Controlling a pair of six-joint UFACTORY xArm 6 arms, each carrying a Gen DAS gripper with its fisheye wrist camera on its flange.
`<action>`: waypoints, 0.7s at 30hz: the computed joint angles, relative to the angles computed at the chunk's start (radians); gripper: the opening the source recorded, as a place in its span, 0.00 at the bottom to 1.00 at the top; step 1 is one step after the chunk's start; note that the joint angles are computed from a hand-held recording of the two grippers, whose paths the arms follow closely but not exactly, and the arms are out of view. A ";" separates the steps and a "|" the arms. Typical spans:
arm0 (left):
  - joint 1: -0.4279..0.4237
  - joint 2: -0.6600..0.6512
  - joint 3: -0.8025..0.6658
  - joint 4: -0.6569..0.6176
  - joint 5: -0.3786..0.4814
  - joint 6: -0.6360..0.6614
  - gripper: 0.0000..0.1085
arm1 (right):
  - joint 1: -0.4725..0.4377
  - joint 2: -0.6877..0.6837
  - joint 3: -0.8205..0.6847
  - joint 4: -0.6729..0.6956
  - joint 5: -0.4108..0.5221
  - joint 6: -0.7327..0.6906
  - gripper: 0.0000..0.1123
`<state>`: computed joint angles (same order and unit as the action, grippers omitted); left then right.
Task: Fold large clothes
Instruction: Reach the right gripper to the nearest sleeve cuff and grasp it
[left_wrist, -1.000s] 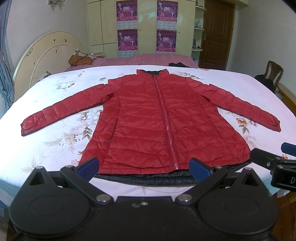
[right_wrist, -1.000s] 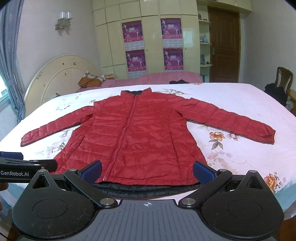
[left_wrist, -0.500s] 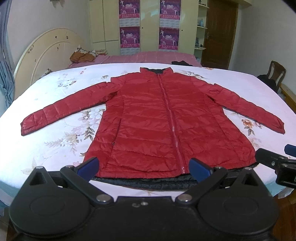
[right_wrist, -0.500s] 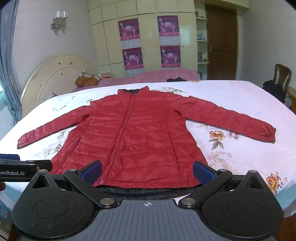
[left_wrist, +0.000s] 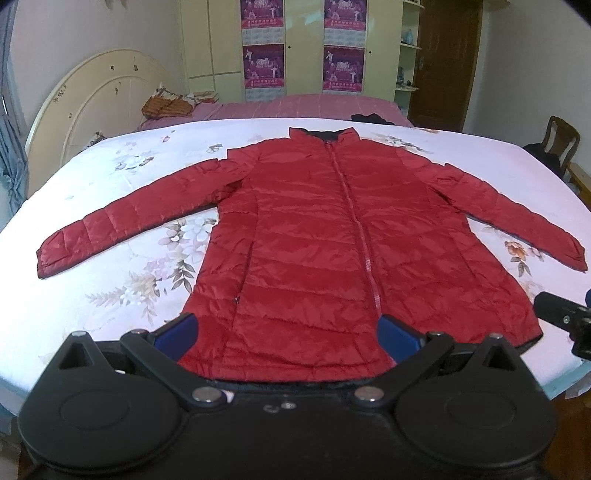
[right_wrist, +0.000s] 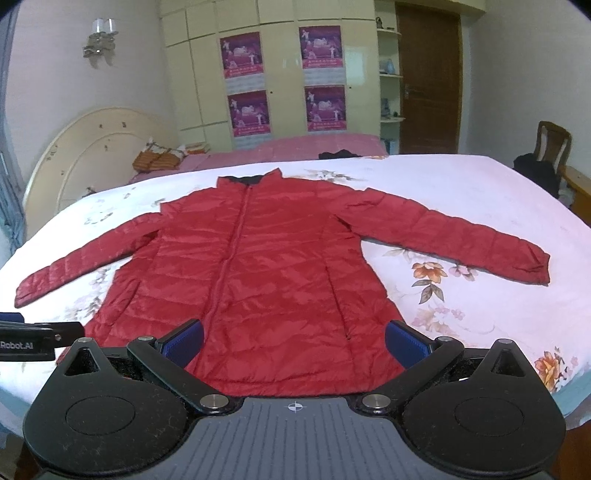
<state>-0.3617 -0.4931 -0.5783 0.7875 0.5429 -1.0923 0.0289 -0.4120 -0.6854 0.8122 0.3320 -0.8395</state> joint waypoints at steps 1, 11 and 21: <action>0.011 0.017 -0.009 0.001 -0.010 0.006 0.95 | 0.003 0.017 -0.010 -0.003 -0.009 0.007 0.92; 0.141 0.208 -0.120 -0.025 -0.134 0.112 0.95 | 0.036 0.226 -0.146 -0.109 -0.106 0.176 0.92; 0.282 0.434 -0.275 -0.068 -0.285 0.254 0.95 | 0.028 0.424 -0.297 -0.544 -0.187 0.674 0.92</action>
